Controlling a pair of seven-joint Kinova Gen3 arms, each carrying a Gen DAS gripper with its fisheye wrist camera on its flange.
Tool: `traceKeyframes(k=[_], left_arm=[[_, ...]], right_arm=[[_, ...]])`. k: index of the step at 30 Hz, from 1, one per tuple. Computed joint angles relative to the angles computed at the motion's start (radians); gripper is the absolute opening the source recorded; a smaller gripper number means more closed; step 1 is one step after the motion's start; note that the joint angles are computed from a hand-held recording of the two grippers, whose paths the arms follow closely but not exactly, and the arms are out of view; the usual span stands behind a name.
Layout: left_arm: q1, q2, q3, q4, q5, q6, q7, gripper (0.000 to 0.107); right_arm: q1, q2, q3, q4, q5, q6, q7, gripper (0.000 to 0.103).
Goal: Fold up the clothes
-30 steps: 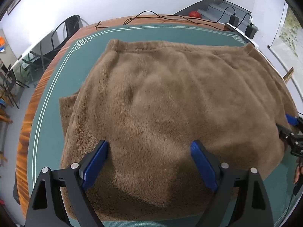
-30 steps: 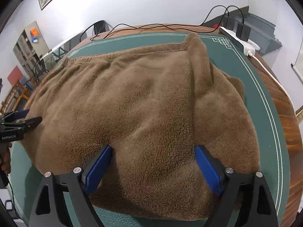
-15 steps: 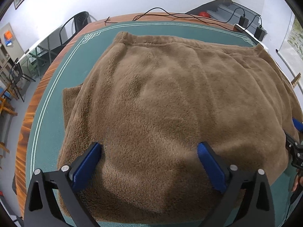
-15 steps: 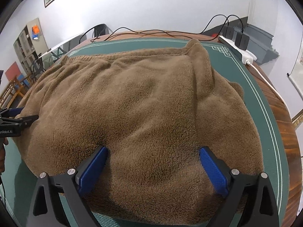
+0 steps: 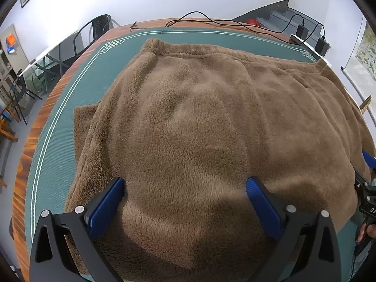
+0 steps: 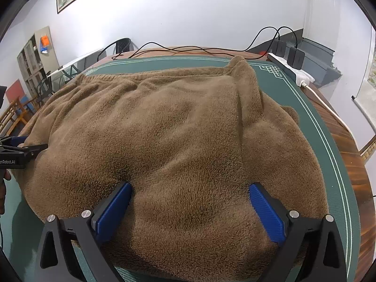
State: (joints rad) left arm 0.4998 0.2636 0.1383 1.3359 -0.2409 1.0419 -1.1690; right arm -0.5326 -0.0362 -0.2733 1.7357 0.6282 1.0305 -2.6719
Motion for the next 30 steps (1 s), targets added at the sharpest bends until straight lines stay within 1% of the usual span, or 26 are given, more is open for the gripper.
traceKeyframes(k=[6,11,14,19,22,23,24,26,30], left_arm=[[0.000,-0.011,0.000,0.028,-0.003,-0.032,0.014,0.103],[0.020,-0.023,0.000,0.057,-0.040,-0.059,0.047,0.103],[0.019,-0.026,0.006,0.055,-0.037,-0.048,0.046,0.103],[0.019,0.005,0.003,0.001,-0.040,-0.004,0.037,0.103],[0.039,0.037,-0.002,-0.074,-0.051,0.083,0.048,0.103],[0.046,0.045,-0.004,-0.102,-0.052,0.115,0.050,0.103],[0.053,0.051,-0.005,-0.128,-0.052,0.144,0.053,0.103],[0.060,0.044,-0.006,-0.152,-0.044,0.165,0.061,0.103],[0.101,0.032,-0.004,-0.186,-0.069,0.193,0.103,0.103]], right_arm=[[-0.004,0.003,-0.003,-0.002,0.009,0.007,-0.005,0.102],[-0.009,0.005,-0.003,-0.003,0.016,0.014,-0.010,0.102],[-0.009,0.004,-0.002,-0.002,0.016,0.013,-0.010,0.102],[-0.009,0.002,-0.002,0.001,0.017,0.008,-0.012,0.102],[0.000,-0.010,0.002,0.012,0.004,-0.017,-0.008,0.102],[0.013,-0.018,-0.003,0.014,-0.011,-0.027,0.003,0.102],[0.010,-0.025,0.010,0.003,-0.043,-0.022,0.025,0.102],[0.018,-0.038,0.025,-0.020,-0.113,-0.013,0.073,0.102],[0.064,-0.145,0.002,0.023,-0.196,-0.053,0.079,0.102]])
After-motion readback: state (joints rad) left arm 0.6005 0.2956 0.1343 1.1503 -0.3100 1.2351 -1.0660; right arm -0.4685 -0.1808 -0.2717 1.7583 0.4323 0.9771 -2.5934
